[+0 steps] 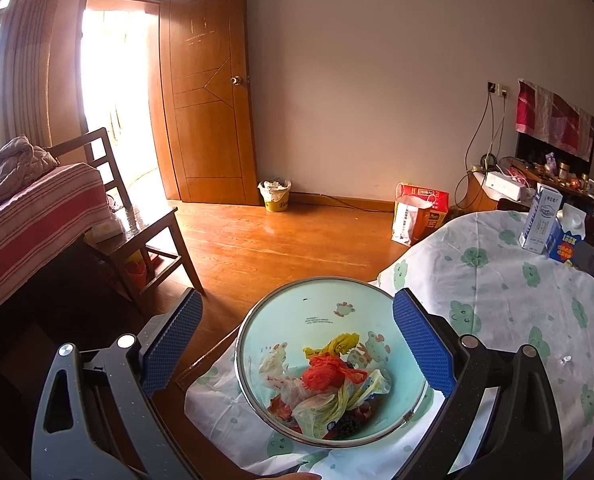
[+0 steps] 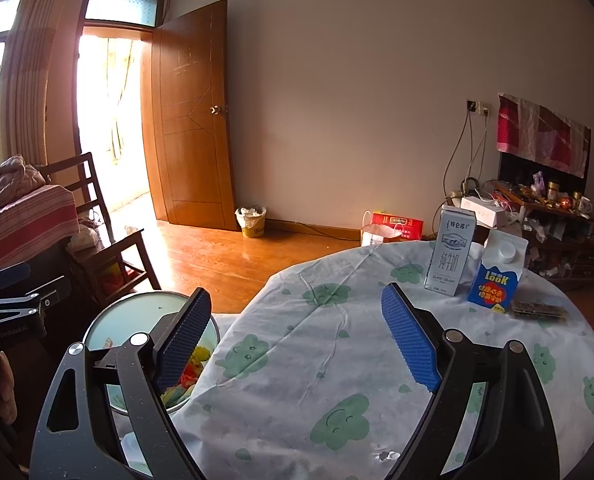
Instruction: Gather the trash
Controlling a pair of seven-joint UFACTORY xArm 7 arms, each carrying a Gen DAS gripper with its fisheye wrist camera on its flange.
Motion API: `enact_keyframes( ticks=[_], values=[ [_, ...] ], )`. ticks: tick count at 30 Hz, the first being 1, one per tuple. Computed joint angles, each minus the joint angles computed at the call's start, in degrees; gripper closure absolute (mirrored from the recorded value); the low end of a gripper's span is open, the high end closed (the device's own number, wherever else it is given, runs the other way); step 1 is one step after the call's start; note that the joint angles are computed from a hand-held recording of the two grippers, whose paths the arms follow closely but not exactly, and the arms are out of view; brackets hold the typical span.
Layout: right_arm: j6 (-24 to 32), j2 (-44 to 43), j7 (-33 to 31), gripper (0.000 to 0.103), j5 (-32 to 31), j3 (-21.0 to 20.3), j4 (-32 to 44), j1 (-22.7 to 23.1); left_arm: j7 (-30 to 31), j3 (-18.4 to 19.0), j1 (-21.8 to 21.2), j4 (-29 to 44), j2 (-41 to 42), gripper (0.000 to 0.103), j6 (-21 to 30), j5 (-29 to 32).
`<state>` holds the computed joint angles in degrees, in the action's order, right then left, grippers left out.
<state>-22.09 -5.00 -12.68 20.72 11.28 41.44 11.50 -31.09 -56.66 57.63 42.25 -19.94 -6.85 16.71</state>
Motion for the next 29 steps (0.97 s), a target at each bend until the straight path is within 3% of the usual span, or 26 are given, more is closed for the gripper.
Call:
enact_keyframes(
  ticks=[18, 25, 29],
  values=[
    [0.68, 0.05, -2.54, 0.016, 2.35, 0.97, 0.91, -0.81, -0.57, -3.79, 3.4, 0.04, -2.44, 0.009, -0.05, 0.04],
    [1.44, 0.36, -5.38, 0.016, 5.24, 1.59, 1.55, -0.93, 0.09, -1.64, 0.53, 0.27, -0.18, 0.009, 0.2, 0.29],
    [0.91, 0.6, -3.94, 0.016, 3.75, 0.52, 1.19, -0.43, -0.3, -2.42, 1.12, 0.25, -0.66, 0.009, 0.34, 0.4]
  ],
)
